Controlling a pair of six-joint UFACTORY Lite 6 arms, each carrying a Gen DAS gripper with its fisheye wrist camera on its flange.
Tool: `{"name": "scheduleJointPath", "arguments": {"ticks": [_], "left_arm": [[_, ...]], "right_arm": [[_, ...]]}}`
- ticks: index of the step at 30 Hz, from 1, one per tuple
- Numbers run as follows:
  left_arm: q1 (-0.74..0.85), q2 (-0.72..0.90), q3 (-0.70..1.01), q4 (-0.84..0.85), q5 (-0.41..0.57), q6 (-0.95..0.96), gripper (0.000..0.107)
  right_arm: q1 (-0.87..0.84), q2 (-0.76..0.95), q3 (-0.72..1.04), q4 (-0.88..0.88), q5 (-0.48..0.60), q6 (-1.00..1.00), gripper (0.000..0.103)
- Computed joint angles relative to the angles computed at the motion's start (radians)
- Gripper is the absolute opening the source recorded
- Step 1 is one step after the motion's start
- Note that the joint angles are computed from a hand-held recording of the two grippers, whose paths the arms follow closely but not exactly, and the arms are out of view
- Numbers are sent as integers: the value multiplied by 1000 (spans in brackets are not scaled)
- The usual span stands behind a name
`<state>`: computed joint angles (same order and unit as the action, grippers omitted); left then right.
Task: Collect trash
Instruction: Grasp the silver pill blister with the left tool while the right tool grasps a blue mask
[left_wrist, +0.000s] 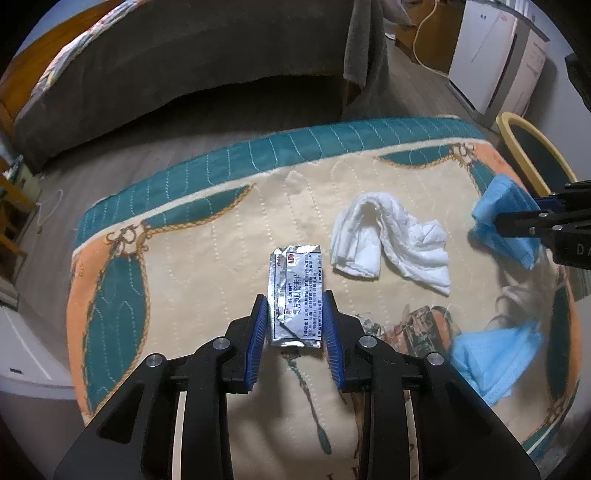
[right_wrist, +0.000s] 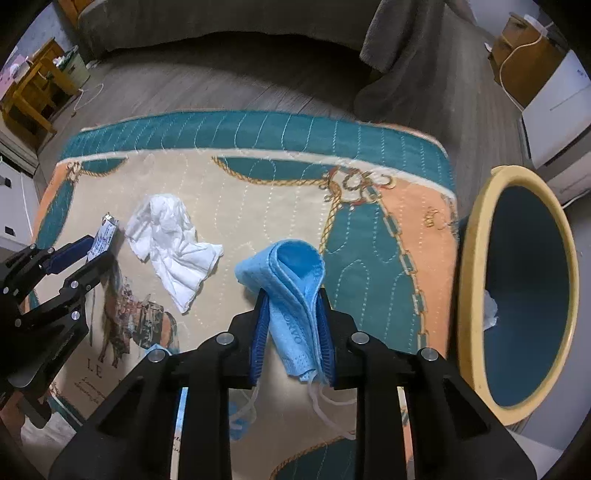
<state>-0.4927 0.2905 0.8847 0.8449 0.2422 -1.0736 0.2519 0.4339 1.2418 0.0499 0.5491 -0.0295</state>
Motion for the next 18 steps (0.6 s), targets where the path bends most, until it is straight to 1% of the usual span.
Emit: {"name": "scheduleJointPath", "arguments": {"ticks": [4, 10, 14, 18], "left_arm": [[-14, -96, -35, 10, 24, -21, 31], [-79, -205, -29, -34, 87, -13, 31], [-147, -238, 8, -14, 136, -56, 31], [-212, -239, 66, -4, 182, -73, 31]], "right_arm": [[-18, -88, -35, -5, 11, 5, 24], [-62, -235, -66, 2, 43, -13, 24], [-108, -303, -82, 2, 57, -26, 24], [-181, -374, -98, 56, 82, -81, 24]]}}
